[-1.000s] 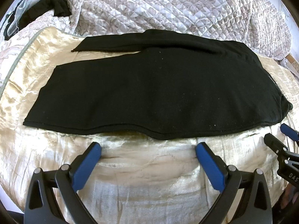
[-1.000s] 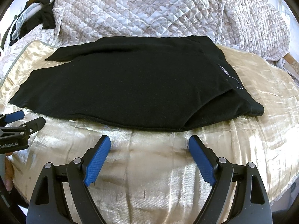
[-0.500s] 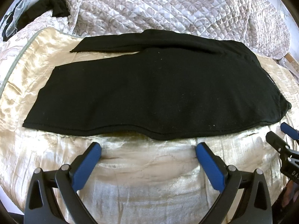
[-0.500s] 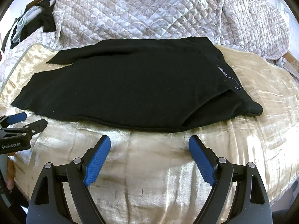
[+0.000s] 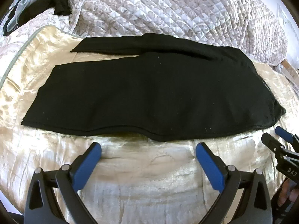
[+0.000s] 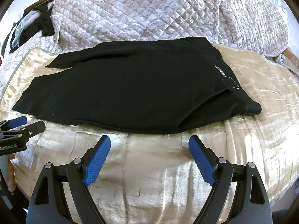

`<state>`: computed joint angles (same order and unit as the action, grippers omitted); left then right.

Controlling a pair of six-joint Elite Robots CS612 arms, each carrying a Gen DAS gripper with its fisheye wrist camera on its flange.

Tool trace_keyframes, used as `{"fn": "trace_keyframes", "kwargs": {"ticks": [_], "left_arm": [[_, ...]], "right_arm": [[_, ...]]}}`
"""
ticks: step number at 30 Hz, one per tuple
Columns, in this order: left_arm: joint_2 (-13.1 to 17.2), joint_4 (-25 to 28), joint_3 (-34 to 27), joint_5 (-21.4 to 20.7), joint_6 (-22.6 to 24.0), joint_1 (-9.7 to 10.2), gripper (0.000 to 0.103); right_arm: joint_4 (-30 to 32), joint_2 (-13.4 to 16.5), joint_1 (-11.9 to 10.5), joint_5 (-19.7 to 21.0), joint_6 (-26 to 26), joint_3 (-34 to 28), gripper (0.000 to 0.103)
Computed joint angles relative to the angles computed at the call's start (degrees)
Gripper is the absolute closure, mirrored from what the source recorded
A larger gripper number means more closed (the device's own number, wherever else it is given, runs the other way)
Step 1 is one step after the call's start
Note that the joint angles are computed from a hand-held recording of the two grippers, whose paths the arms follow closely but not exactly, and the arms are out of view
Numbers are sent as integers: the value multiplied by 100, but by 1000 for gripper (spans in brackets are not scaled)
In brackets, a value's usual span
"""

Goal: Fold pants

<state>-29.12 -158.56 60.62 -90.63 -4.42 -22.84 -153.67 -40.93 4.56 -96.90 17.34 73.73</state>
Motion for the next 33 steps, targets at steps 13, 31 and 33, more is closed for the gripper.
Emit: {"fn": "trace_keyframes", "kwargs": {"ticks": [13, 31, 33], "left_arm": [[8, -195, 10, -337, -339, 139, 6], [423, -160, -716, -143, -1393, 353, 20], [507, -29, -893, 50, -1421, 348, 39]], "right_arm": [[14, -25, -170, 282, 642, 49, 17], [-174, 232, -441, 301, 1989, -317, 43], [-99, 253, -484, 275, 2222, -343, 61]]}}
